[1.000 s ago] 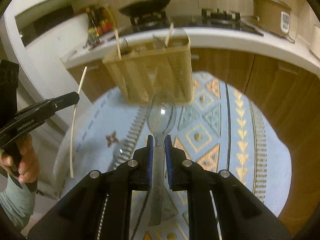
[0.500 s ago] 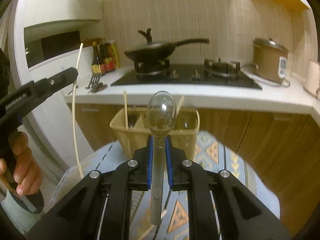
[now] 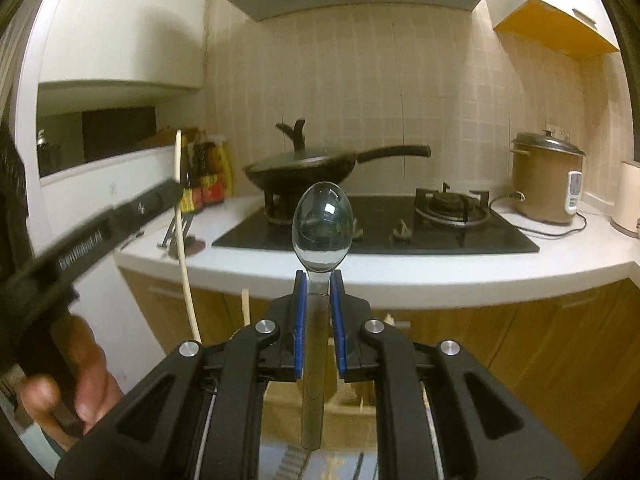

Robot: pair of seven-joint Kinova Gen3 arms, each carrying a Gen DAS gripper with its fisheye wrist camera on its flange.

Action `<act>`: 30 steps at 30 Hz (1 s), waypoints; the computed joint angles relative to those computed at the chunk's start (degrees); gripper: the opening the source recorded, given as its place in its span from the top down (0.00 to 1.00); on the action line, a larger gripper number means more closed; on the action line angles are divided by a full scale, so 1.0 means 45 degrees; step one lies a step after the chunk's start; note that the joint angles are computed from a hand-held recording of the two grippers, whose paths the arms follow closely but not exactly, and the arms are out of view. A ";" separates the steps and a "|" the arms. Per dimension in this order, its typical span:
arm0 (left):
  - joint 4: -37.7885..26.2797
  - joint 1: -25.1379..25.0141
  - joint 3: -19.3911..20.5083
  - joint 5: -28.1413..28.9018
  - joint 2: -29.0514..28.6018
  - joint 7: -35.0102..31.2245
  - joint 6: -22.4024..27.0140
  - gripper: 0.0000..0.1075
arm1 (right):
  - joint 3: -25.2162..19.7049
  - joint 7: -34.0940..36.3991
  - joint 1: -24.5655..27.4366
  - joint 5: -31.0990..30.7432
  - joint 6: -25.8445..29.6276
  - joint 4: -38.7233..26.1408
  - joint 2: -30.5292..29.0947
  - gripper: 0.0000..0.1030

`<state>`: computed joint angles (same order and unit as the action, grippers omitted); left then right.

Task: Organize utensils
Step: 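Lift the chopstick and spoon and carry them above the beige basket, then open both grippers to drop the chopstick and spoon into the basket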

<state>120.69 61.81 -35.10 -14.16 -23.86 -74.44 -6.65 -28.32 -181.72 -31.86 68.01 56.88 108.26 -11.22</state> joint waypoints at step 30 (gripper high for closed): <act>0.1066 -0.2955 0.0656 -0.4486 0.2737 0.4700 -0.3114 0.96 | 0.1883 -0.4679 -0.1735 0.4567 0.0146 0.2018 0.2078 0.90</act>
<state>125.49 48.51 -32.15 -34.35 -11.54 -53.29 -20.66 -19.85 -202.78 -39.67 88.57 57.53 117.35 -1.87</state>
